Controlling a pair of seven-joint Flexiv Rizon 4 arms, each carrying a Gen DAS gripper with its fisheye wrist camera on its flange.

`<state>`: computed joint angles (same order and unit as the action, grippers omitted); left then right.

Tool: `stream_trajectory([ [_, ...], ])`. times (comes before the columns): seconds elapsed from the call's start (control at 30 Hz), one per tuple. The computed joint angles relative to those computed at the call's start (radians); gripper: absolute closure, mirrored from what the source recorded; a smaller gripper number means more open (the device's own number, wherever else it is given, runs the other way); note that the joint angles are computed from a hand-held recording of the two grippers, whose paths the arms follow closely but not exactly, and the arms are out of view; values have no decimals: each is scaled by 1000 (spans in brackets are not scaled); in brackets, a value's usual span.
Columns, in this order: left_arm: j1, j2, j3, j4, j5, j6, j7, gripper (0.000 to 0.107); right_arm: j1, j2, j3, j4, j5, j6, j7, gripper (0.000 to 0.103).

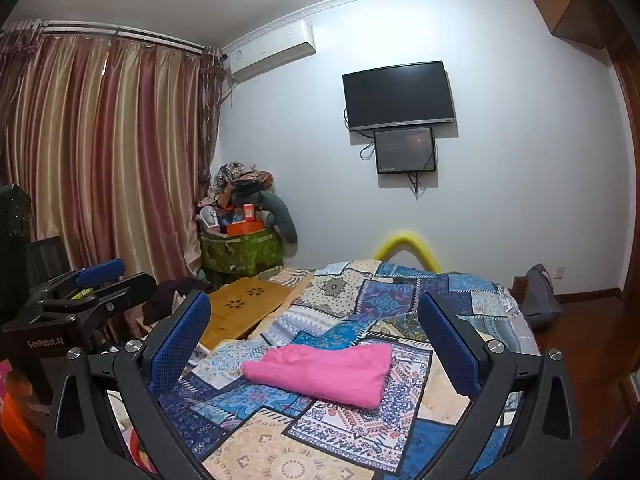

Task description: Fold small clothes

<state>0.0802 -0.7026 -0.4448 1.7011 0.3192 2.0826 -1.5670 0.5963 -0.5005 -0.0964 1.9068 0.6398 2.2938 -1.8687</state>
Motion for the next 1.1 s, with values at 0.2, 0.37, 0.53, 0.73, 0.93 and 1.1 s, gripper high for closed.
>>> stream_trajectory([
  [0.2, 6, -3, -4, -1, 3, -4, -4, 4, 2, 4, 1, 7, 6, 0, -5, 0],
  [0.37, 1, -8, 1, -5, -4, -5, -1, 4, 9, 3, -2, 5, 18, -10, -10, 0],
  [0.53, 4, -10, -2, -7, -6, -8, -1, 4, 15, 8, -8, 7, 26, -15, -14, 0],
  [0.73, -2, -12, 2, -10, -14, -11, 5, 4, 19, 11, -14, 4, 33, -24, -17, 0],
  [0.93, -1, -17, -4, -15, -15, -15, 8, 4, 19, 13, -15, 4, 34, -28, -16, 0],
  [1.1, 0, -21, -6, -18, -16, -15, 11, 4, 21, 14, -16, 5, 38, -30, -13, 0],
])
